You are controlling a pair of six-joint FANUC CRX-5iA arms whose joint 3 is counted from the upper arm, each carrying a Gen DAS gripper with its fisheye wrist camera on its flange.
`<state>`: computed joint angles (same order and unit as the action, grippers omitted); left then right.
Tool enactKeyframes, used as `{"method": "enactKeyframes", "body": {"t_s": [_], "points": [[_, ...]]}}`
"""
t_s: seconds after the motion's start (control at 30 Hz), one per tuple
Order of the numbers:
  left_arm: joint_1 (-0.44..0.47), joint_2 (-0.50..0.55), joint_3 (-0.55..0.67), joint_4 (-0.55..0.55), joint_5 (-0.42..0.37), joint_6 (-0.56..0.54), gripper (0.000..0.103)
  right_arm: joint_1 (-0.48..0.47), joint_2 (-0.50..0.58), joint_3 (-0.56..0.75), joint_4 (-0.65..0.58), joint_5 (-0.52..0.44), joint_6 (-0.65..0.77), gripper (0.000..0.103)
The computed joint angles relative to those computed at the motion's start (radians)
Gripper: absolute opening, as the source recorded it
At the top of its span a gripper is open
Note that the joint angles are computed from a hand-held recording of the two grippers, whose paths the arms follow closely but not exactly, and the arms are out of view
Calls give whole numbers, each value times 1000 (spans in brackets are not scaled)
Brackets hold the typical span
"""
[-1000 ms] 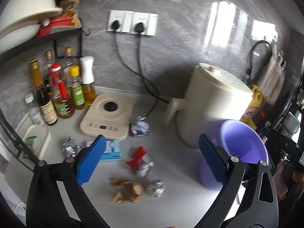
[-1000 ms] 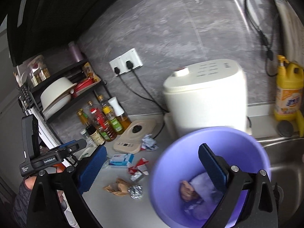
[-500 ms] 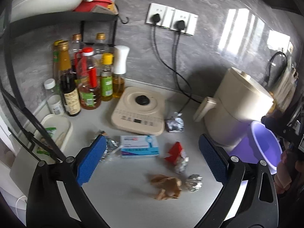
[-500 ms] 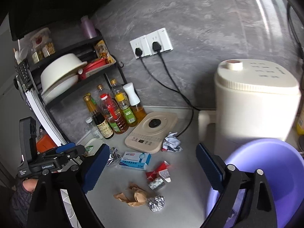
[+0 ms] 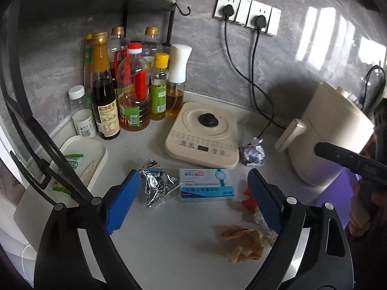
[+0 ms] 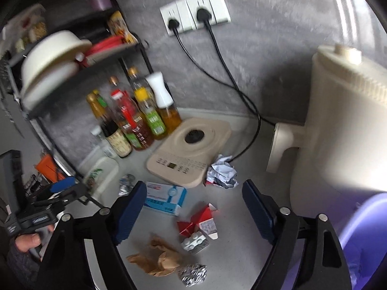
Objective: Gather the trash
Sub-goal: 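Move both open tools back over the remaining trash on the counter, then grasp the crumpled white paper with the right tool while the left tool grasps the silver snack bag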
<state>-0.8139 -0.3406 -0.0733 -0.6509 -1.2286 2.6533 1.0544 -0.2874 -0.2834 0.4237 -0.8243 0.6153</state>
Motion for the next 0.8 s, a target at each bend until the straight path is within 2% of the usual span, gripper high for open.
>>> {"method": "enactKeyframes", "body": {"t_s": [0.17,0.63,0.8], "points": [[67,26,-20,36,35,1,89,-60,104,63,-90,25,67,76],[168,181,4,17,75,62,89,-152,304,124,-78,39,-58,75],[181,241,24,1,38,103,89,-163,352,136,-55,47,-97,76]]}}
